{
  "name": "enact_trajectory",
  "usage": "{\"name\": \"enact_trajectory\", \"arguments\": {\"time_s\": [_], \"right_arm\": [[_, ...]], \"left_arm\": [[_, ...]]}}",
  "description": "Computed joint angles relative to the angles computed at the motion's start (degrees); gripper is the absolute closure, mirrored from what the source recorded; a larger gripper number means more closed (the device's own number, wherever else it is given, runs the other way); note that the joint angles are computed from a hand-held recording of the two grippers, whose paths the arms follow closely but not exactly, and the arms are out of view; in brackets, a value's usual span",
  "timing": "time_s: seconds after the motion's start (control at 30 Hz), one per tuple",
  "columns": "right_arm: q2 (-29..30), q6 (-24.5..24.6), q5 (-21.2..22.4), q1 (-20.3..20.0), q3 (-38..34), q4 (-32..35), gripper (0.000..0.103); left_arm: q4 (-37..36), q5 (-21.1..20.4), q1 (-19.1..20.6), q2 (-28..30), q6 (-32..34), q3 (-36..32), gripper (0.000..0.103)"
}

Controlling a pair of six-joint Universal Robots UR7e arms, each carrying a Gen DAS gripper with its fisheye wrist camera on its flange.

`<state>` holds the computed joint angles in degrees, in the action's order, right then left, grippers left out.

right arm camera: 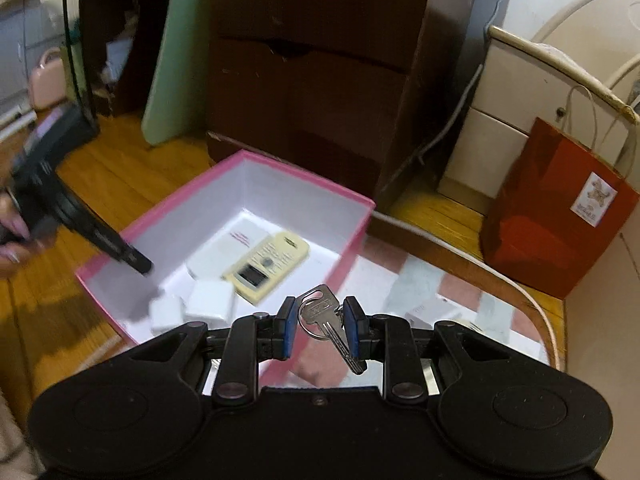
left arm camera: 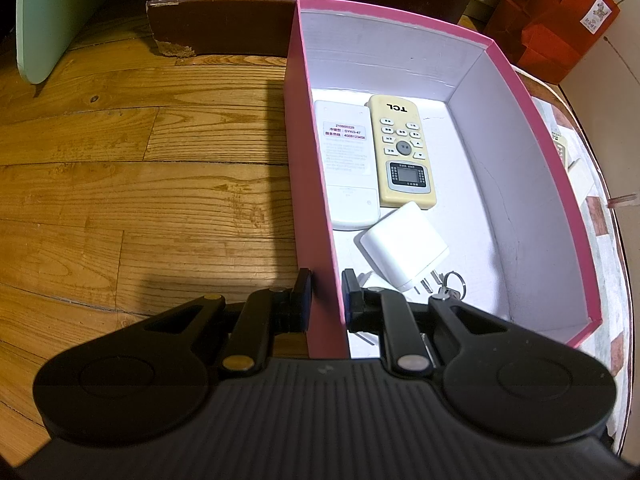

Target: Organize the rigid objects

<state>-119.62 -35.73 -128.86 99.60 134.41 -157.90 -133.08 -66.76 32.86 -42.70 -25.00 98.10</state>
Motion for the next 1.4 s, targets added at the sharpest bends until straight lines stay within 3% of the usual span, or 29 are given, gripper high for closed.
{"name": "enact_trajectory", "arguments": {"time_s": [0.37,0.6,0.7,0.9,0.97,1.07,1.23,1.4], "right_arm": [[7.9,12.3,8.2,0.9,-11.6,19.0,0.075],[15.7,13.5,6.3,-1.2,-15.0,23.1,0.075],[19.1,12.0,3.3,-3.3,-13.9,20.5,0.074],[20.5,13.0,3.4,-6.9,-13.0,20.3,0.074],[20.1,11.7,3.6,-7.5,-11.3,15.6,0.074],[17.9,8.1,6.5,-7.7,-9.5,10.6,0.066],[11.6,9.6,11.9,-8.0,-9.2,8.1,0.065],[6.5,11.4,12.4,-8.1,-8.9,7.0,0.064]], "left_arm": [[0.0,0.0,0.0,0.0,0.0,0.0,0.089],[-0.3,-0.2,0.0,-0.1,0.1,0.2,0.089],[-0.5,-0.3,0.1,-0.2,0.2,0.3,0.089],[-0.7,-0.5,0.1,-0.3,0.4,0.4,0.089],[-0.6,-0.9,0.3,-0.3,0.3,0.3,0.088],[-0.5,-1.1,0.3,-0.3,0.1,0.3,0.088],[-0.2,-0.7,0.1,-0.1,0.2,0.1,0.088],[-0.1,-0.8,0.1,-0.1,0.2,0.0,0.088]]}}
